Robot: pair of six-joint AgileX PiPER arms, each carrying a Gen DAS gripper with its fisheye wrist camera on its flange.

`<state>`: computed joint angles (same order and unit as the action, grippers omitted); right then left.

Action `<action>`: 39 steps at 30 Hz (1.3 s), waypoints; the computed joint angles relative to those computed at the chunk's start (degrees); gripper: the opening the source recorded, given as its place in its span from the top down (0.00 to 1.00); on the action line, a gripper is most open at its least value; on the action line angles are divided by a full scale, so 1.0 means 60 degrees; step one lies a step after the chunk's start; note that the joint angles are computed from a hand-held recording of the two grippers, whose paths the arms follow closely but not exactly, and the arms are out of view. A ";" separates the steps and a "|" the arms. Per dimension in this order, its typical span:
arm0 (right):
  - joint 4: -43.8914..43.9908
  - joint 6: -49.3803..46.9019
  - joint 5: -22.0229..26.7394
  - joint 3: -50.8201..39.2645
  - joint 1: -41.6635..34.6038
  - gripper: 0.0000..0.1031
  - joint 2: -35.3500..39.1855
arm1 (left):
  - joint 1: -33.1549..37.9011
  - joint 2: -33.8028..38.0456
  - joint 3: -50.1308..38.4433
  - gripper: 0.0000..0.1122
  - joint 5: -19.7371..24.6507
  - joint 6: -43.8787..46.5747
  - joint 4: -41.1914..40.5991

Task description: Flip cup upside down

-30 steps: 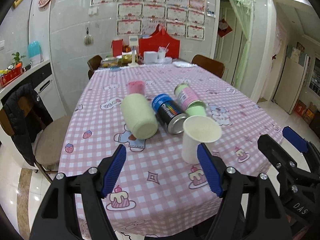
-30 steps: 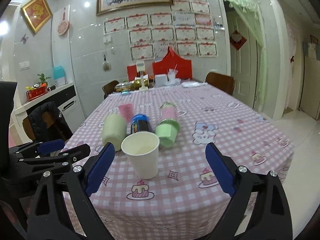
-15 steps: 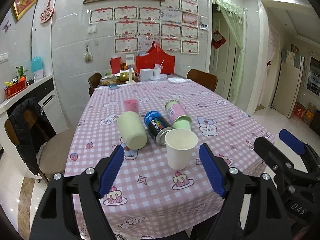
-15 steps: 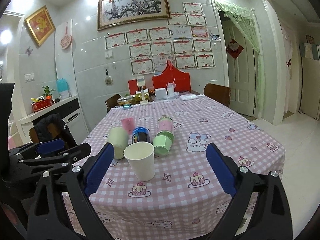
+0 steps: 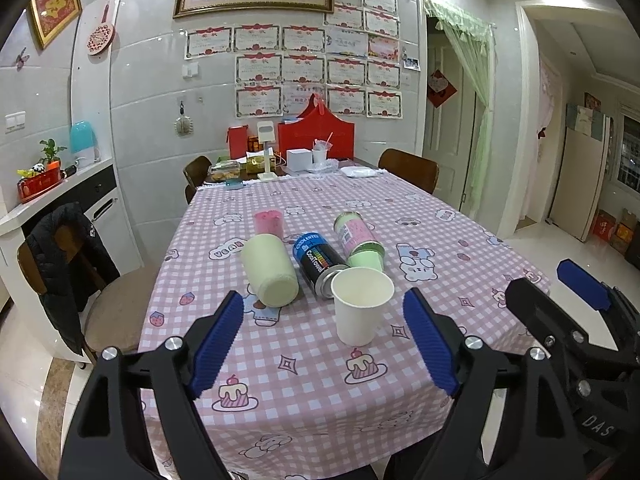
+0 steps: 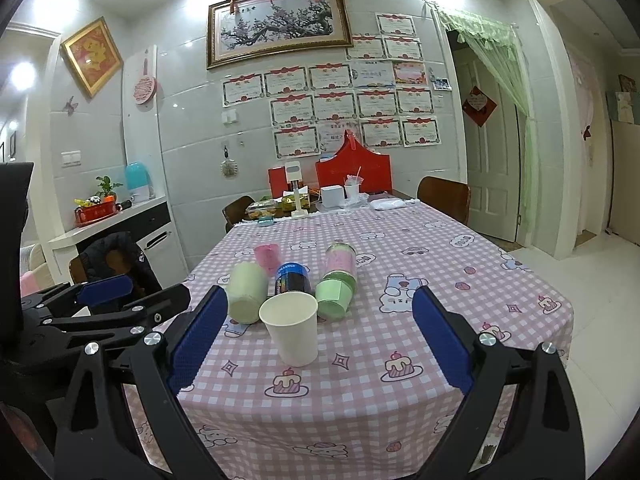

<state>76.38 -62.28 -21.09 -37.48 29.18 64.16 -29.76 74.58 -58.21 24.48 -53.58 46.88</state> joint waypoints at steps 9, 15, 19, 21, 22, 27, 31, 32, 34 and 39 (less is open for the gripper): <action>0.0117 -0.0199 0.0085 -0.0049 0.0056 0.13 -0.0009 | 0.0096 -0.0031 0.0055 0.27 -0.0150 0.0087 -0.0087; 0.0223 -0.0293 0.0268 -0.0069 -0.0039 0.13 -0.0013 | 0.0090 -0.0027 0.0085 0.27 -0.0146 -0.0017 0.0046; 0.0260 -0.0327 0.0494 -0.0080 -0.0136 0.13 -0.0040 | 0.0005 -0.0066 0.0159 0.27 -0.0097 -0.0329 0.0432; 0.0321 -0.0376 0.0583 -0.0100 -0.0171 0.13 -0.0036 | 0.0031 -0.0084 0.0197 0.27 -0.0146 -0.0307 0.0430; 0.0319 -0.0373 0.0614 -0.0105 -0.0193 0.13 -0.0035 | 0.0006 -0.0095 0.0218 0.27 -0.0132 -0.0403 0.0515; 0.0322 -0.0369 0.0652 -0.0110 -0.0211 0.13 -0.0033 | -0.0033 -0.0086 0.0226 0.27 -0.0094 -0.0529 0.0636; 0.0425 -0.0414 0.0640 -0.0103 -0.0185 0.13 -0.0016 | -0.0042 -0.0081 0.0214 0.27 -0.0058 -0.0466 0.0578; 0.0457 -0.0434 0.0636 -0.0100 -0.0174 0.13 -0.0022 | -0.0041 -0.0077 0.0205 0.27 -0.0055 -0.0422 0.0543; 0.0488 -0.0429 0.0638 -0.0106 -0.0169 0.13 -0.0018 | -0.0053 -0.0067 0.0180 0.27 -0.0048 -0.0373 0.0506; 0.0409 -0.0336 0.0753 -0.0086 -0.0269 0.13 -0.0030 | -0.0066 -0.0051 0.0161 0.27 -0.0032 -0.0371 0.0517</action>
